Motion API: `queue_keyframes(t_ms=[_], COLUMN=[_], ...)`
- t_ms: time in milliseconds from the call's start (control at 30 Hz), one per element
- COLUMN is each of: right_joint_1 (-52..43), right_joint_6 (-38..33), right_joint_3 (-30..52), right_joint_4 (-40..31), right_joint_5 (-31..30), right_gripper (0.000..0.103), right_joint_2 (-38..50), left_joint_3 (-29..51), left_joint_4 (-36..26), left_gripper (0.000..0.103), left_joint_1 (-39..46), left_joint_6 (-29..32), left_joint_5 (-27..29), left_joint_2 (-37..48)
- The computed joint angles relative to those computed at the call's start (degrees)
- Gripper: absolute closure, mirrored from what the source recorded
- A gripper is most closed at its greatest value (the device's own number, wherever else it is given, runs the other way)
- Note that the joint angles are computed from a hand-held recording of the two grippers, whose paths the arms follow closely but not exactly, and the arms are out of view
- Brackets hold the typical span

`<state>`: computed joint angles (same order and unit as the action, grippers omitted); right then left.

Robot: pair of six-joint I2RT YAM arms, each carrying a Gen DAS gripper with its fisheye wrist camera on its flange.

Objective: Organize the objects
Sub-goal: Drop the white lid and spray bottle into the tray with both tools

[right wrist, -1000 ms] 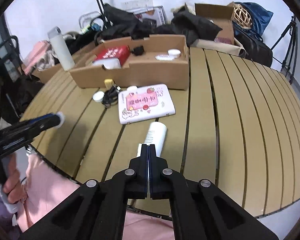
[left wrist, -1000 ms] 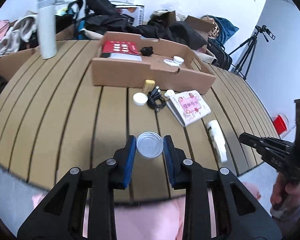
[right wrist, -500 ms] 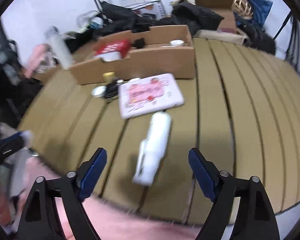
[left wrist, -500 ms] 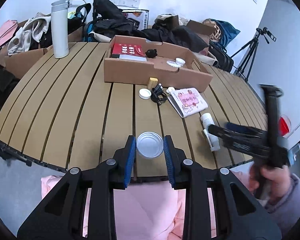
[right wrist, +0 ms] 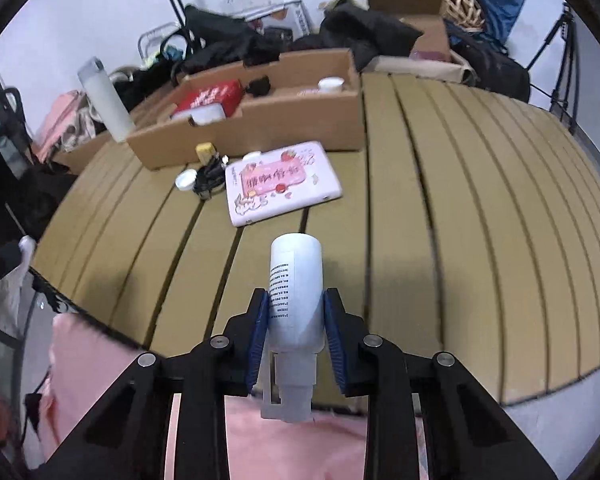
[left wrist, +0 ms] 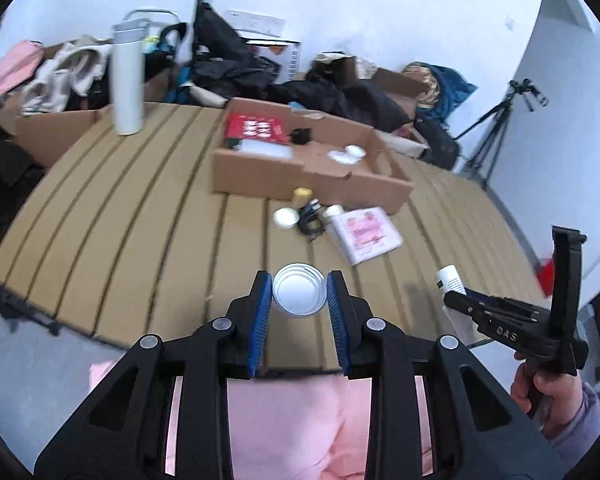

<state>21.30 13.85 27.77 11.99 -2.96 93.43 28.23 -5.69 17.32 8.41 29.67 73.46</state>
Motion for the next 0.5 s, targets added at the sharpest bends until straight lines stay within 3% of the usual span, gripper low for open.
queue_keyframes(t_ms=[100, 267, 367, 500], right_joint_1=[-1.69, -3.18, -5.22, -5.58], right_joint_6=[-2.37, -8.18, -11.02, -10.85], right_joint_3=[4.22, 21.36, 41.42, 70.21], right_joint_4=[-5.86, -14.74, -25.0, -32.64], right_joint_5=[-2.92, -3.88, -8.46, -8.9], right_gripper=[0.073, 0.073, 0.073, 0.072], right_joint_2=[-2.6, 3.68, 14.9, 36.18], left_joint_3=[10.14, 39.54, 61.13, 89.93], left_joint_4=[-1.08, -15.3, -25.21, -34.21], left_gripper=[0.078, 0.078, 0.078, 0.078], left_joint_1=[-3.87, -9.39, -12.07, -15.64], left_joint_6=[-0.72, -0.9, -1.06, -3.89], left_joint_5=[-2.04, -5.04, -6.49, -10.95], left_joint_2=[8.57, 28.32, 42.89, 64.31])
